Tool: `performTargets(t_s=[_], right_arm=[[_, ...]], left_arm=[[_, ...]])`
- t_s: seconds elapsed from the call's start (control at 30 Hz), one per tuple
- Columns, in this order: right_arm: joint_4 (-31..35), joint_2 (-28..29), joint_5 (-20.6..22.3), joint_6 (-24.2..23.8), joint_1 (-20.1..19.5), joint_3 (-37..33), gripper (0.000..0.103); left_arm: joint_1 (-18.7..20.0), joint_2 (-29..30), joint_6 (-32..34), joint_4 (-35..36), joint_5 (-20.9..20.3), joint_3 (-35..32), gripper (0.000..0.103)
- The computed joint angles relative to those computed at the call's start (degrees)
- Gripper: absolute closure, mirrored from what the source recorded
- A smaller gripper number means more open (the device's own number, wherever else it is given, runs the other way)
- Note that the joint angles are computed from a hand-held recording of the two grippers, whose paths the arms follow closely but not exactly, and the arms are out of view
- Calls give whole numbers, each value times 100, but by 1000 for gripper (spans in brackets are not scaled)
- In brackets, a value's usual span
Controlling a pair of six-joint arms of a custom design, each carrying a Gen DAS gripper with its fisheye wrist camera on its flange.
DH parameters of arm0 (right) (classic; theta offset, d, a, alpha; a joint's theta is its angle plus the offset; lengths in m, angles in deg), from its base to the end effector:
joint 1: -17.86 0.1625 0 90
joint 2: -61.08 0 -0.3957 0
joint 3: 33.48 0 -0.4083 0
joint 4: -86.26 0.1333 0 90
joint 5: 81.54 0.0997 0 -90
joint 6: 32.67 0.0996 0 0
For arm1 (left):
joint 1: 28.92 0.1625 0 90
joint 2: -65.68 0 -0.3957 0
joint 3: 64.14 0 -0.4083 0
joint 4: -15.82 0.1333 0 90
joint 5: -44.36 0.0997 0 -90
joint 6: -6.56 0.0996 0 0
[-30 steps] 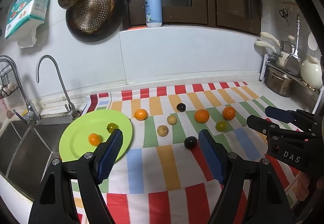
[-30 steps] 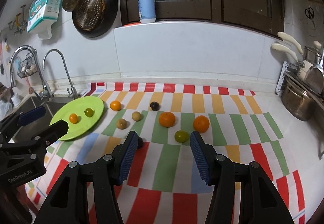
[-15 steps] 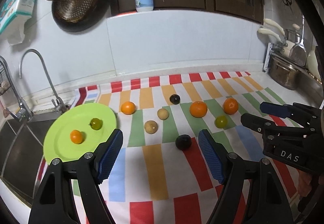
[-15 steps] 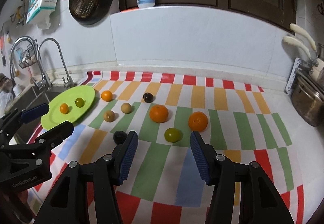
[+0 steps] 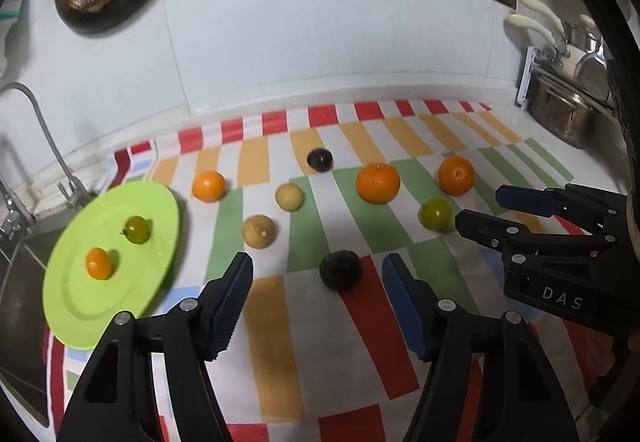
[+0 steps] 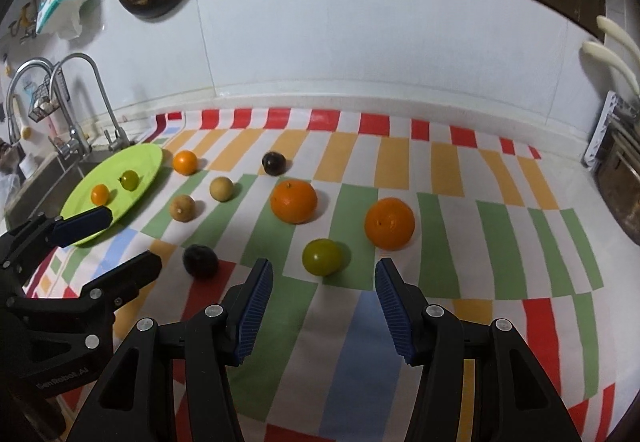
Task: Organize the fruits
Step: 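Move both open grippers back toward the remaining fruits on the cloth, then grasp the dark purple plum with the left gripper while the right grasps a green-yellow lime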
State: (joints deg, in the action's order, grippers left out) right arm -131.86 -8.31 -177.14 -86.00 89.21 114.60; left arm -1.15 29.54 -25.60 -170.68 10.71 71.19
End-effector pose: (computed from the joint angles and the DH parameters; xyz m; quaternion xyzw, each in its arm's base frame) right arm 0.0021 -0.3801 0.1438 0.2509 -0.8722 0.3118 0.2813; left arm -0.2101 -0.3550 -0.0670 0.2393 0.8482 -0.3323 0.3359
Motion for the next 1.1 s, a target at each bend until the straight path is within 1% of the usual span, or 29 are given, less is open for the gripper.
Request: performTargets(t_s=[0.13,0.27,0.37,0.6,0.67,0.77,0.97,1.1], right_arm=[[157,120,-76,51,-5,-145,49],[279,235,-170,81,9,-283,52],[410,280,-202,137,9,-371,53],[571,438,-305,150,44,-561,60],[581,475,-323,150,54,-600,60],[599,503,-336,136,59,-639,64],[549,648,-365,39,104,-716,67],[532,699,-388,23,134,-757,71]], left_arm=[[191,105,148,-18,-167,-144,43],[337,161,286,-22,-330,-239,49],[441,195,342,22,-424,-326,53],[630,257,544,-17,-620,-500,61],[664,265,587,-23,-676,-525,65],[704,280,668,-46,-748,-549,69],[772,282,754,-95,-823,-572,72],[807,300,799,-184,-853,-584,73]])
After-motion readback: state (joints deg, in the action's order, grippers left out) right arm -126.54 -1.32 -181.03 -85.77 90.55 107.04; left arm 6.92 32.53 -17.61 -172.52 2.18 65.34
